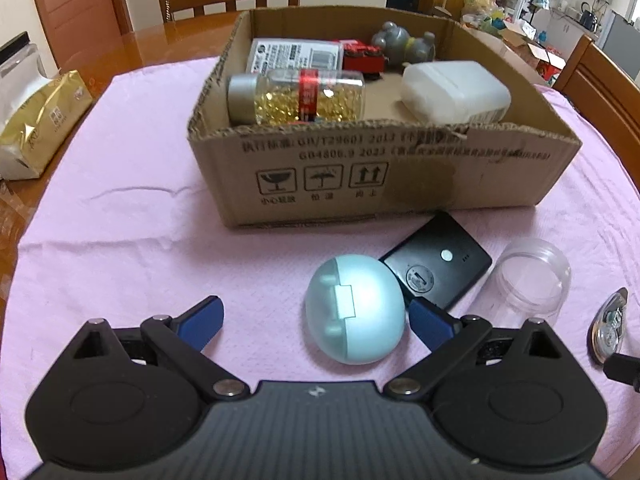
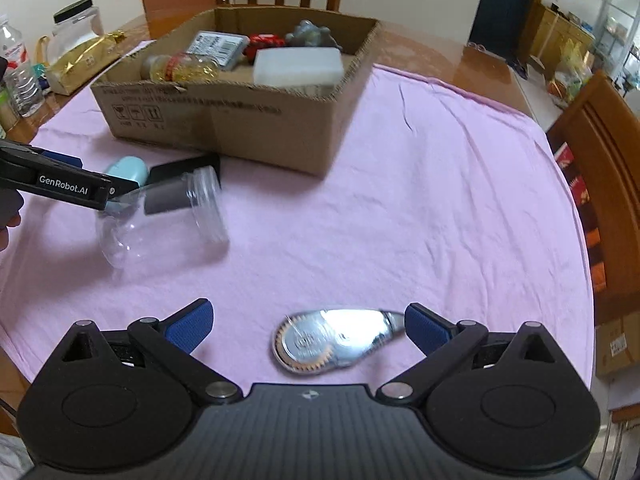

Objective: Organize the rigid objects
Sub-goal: 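Move the right tool to the correction tape while the left tool approaches the teal round case, then close the right tool on the correction tape while the left tool grasps the teal round case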

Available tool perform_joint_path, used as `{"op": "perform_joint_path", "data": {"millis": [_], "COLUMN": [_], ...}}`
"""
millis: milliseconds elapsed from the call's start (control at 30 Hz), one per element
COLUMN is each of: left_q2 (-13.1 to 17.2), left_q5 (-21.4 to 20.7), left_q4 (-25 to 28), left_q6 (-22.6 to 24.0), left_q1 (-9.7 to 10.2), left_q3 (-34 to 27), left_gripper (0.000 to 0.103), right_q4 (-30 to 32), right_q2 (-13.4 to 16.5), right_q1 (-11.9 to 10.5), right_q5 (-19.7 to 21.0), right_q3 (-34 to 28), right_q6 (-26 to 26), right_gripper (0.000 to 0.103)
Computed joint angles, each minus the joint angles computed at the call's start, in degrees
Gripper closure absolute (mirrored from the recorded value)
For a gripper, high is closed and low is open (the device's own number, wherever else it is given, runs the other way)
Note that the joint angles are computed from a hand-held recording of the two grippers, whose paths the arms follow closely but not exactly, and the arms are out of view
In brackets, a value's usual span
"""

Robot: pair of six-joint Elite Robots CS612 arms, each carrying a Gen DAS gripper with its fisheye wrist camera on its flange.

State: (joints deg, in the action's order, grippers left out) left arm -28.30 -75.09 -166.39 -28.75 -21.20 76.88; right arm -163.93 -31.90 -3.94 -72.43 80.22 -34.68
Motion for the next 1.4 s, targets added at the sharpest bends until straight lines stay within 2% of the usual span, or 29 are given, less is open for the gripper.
{"op": "perform_joint_path", "data": {"millis": [267,367,433,567,800,933,1167,1300,1400], "left_q2": [0.3,0.3,0.2,0.2,0.2,0.2,0.2,0.2,0.1], "left_q5": [0.0,0.0,-0.1,0.1,0.1,0.1,0.2,0.4,0.7], "left_q4": [0.8,1.0,1.1,1.3,1.8,1.7,2.0,1.0,-0.4], "left_q6": [-0.9,-0.9,-1.0,-1.4,-1.5,-1.6,-1.9,-1.9,-1.6], "left_q1": [0.09,0.1,0.1,0.01,-0.02,-0.04,-0.13,-0.34,-0.44], "left_q3": [-0.5,-0.5,-0.5,-0.5,-0.7,-0.7,-0.7,-0.4,0.0], "left_gripper": [0.004,0.004,0.004,0.004,0.003,0.003,0.004,0.009,0.024], "right_q4": [1.3,1.6,2.2,4.5,5.9,6.4,5.6,5.7,4.7], "right_q2": [0.6,1.3,1.7,2.7,3.4,3.3,3.2,2.9,2.7], "right_q1": [-1.0,-1.3,-2.0,-2.2,-2.4,-1.8,-0.8,-0.6,-0.5], "right_q5": [-1.1,-1.7,0.5,2.3,5.2,3.3,2.4,2.7,3.0], "right_q3": [0.1,-0.2,-0.7,-2.9,-4.3,-4.6,-4.2,-3.5,-3.0], "right_q6": [-2.4,-5.8,-6.8,-7.3,-11.8,-9.5,-7.7,-8.5,-8.2], "right_gripper": [0.0,0.0,0.0,0.0,0.0,0.0,0.0,0.0,0.0]}}
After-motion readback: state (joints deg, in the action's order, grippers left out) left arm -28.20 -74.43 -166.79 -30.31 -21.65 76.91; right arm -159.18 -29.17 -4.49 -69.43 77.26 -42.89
